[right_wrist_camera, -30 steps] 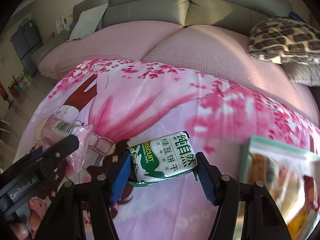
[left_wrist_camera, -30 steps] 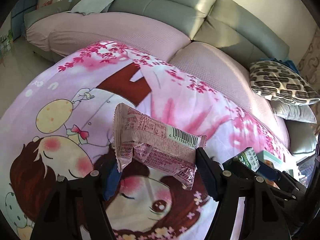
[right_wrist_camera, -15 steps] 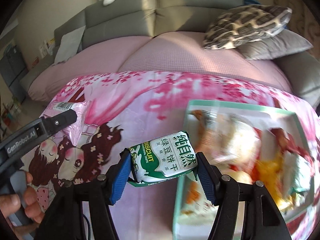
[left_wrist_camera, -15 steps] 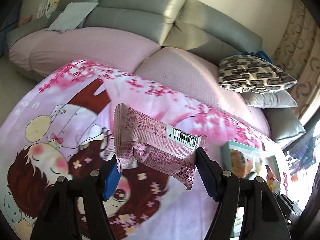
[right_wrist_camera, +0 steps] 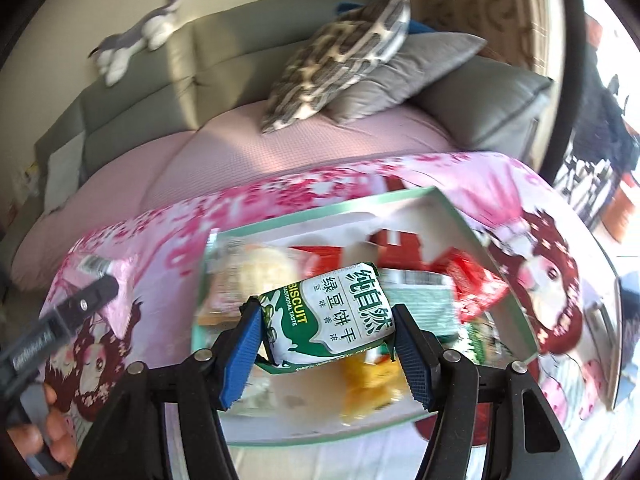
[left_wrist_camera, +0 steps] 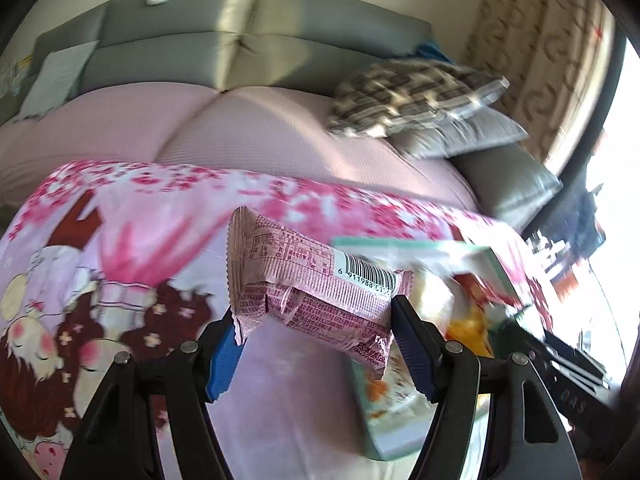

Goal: Organize snacks
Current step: 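Carry both held snacks over the tray and open the right gripper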

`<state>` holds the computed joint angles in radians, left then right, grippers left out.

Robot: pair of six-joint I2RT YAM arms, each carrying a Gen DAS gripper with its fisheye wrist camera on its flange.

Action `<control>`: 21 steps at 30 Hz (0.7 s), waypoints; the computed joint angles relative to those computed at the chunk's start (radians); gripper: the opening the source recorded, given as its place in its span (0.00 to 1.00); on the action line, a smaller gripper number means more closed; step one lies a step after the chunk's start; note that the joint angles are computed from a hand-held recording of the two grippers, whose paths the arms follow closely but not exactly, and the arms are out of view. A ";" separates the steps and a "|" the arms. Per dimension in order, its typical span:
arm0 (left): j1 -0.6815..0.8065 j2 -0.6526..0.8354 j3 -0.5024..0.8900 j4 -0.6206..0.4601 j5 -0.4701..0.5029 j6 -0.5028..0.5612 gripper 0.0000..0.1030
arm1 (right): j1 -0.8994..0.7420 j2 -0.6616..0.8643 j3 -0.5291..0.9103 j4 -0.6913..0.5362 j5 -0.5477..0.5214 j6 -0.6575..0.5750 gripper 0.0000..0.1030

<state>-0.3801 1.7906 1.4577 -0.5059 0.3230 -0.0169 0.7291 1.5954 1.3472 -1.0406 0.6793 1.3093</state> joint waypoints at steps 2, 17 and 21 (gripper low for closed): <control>-0.031 -0.006 -0.014 -0.004 -0.006 0.015 0.69 | 0.000 -0.028 -0.031 0.013 -0.011 0.010 0.65; -0.149 -0.066 -0.157 0.012 -0.099 0.014 0.70 | 0.064 -0.089 -0.166 0.054 -0.074 0.035 0.60; -0.179 -0.061 -0.173 0.010 -0.126 0.022 0.70 | 0.049 -0.092 -0.193 0.062 -0.102 0.023 0.56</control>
<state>-0.5592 1.7298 1.2845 -0.4961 0.1973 0.0052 0.7786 1.5034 1.1544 -0.9783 0.5772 1.3327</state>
